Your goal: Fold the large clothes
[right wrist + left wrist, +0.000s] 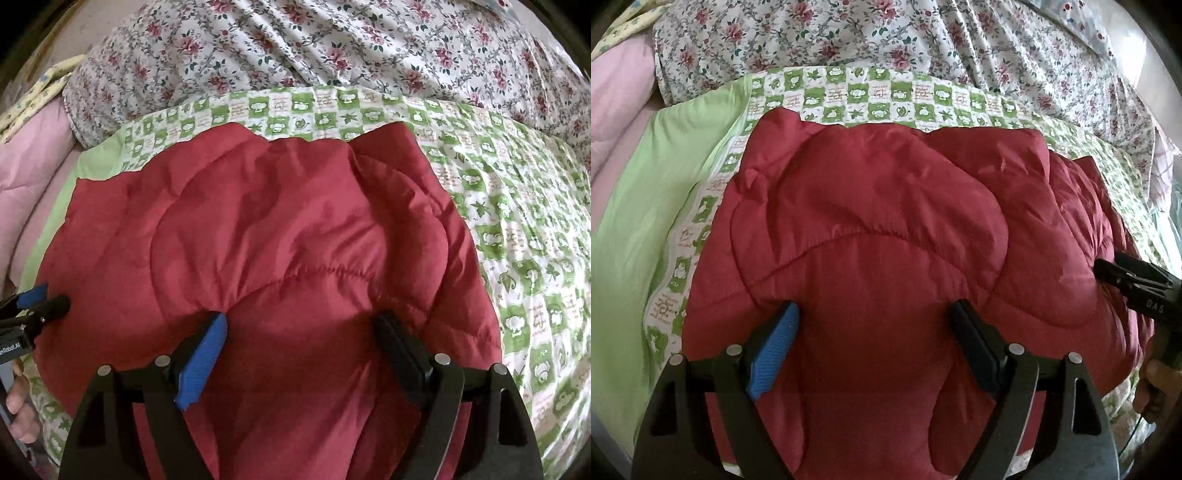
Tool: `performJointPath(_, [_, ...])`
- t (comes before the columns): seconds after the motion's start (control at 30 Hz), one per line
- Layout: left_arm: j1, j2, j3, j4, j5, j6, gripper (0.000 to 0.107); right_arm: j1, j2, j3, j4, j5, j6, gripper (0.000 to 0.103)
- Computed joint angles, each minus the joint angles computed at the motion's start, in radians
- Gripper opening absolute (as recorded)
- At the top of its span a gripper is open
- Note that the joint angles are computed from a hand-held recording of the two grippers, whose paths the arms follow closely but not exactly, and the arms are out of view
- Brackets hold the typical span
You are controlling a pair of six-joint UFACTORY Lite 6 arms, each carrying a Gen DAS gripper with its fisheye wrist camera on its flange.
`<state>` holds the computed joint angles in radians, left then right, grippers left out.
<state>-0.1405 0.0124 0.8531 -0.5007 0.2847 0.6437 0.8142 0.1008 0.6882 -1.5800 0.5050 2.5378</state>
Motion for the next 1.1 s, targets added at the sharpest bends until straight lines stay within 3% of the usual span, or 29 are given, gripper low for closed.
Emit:
performJointPath(0.53, [-0.024,0.098,0.062,-0.004,-0.051,0.006,0.091,-0.053,-0.012,-0.021,-0.107,-0.032,0.098,0.085])
performJointPath(0.77, [-0.019,0.108,0.072,-0.010,-0.045,0.016,0.092,0.133,-0.104,-0.011,0.115,0.140,-0.063,0.086])
performJointPath(0.87, [-0.020,0.109,0.073,-0.004,-0.044,0.008,0.092,0.108,-0.022,0.028,0.163,0.095,-0.123,0.087])
performJointPath(0.97, [-0.022,0.102,0.067,0.007,-0.047,0.003,0.092,0.066,0.013,-0.008,0.031,0.055,0.013,0.088])
performJointPath(1.1, [-0.018,0.043,0.033,0.041,-0.026,-0.023,0.092,0.051,0.023,-0.014,0.000,0.052,0.041,0.090])
